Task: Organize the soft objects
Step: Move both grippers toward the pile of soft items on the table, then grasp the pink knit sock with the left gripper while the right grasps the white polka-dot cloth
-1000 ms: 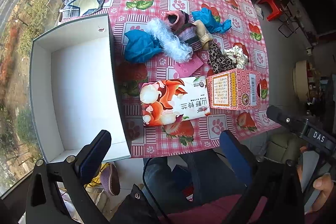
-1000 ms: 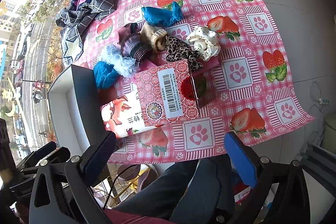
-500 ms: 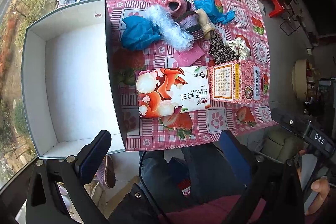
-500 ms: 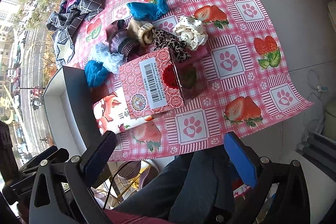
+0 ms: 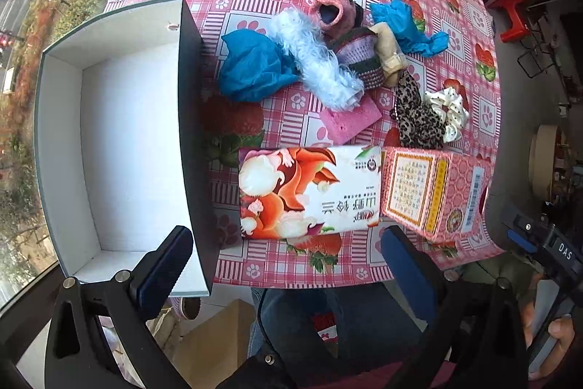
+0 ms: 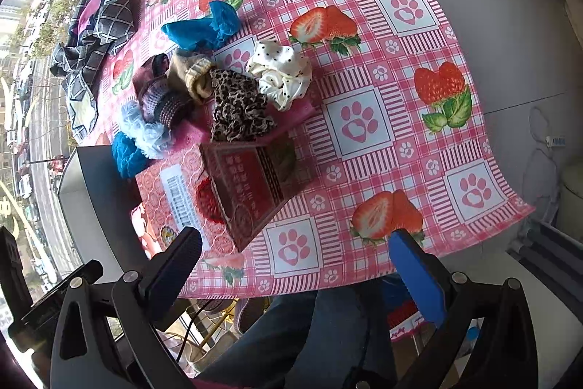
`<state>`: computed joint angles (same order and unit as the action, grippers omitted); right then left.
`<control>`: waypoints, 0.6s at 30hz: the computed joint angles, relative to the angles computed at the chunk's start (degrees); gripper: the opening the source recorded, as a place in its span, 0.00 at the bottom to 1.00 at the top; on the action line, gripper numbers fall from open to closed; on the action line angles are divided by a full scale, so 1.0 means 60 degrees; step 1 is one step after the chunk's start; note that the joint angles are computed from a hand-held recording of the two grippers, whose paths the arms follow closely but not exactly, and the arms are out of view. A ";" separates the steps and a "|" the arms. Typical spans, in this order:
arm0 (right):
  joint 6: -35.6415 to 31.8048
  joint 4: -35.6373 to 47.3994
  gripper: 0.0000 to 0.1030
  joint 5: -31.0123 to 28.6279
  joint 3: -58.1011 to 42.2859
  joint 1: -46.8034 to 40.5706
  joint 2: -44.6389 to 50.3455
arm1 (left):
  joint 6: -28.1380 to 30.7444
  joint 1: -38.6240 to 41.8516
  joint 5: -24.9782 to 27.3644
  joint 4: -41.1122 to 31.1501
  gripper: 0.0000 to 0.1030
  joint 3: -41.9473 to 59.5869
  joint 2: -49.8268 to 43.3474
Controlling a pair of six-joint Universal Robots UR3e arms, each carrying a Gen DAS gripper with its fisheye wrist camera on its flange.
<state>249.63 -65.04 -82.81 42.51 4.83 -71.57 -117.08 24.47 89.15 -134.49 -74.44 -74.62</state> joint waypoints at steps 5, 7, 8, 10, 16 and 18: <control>-0.1134 -0.0508 1.00 0.0248 0.1476 -0.0965 -0.0641 | -0.2312 -0.2138 -0.0346 0.0983 1.00 0.0233 -0.0998; -0.1534 -0.0694 1.00 0.0350 0.2042 -0.1319 -0.0857 | -0.3175 -0.3018 -0.0338 0.1730 1.00 0.0174 -0.1408; -0.1760 -0.0817 1.00 0.0349 0.2309 -0.1457 -0.0940 | -0.3580 -0.3435 -0.0393 0.2088 1.00 0.0174 -0.1669; -0.2120 -0.0983 1.00 0.0441 0.2736 -0.1746 -0.1073 | -0.4347 -0.4138 -0.0349 0.2873 1.00 0.0154 -0.2187; -0.3315 -0.1810 1.00 0.0754 0.3841 -0.2557 -0.1183 | -0.6071 -0.5712 -0.0244 0.4577 1.00 0.0534 -0.4272; -0.3681 -0.2025 1.00 0.0748 0.3867 -0.2742 -0.0957 | -0.6371 -0.6113 -0.0144 0.4999 1.00 0.0559 -0.4777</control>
<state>227.54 -77.19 -78.32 65.71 -11.62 -77.31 -155.30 -12.21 88.29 -104.50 -71.09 -103.28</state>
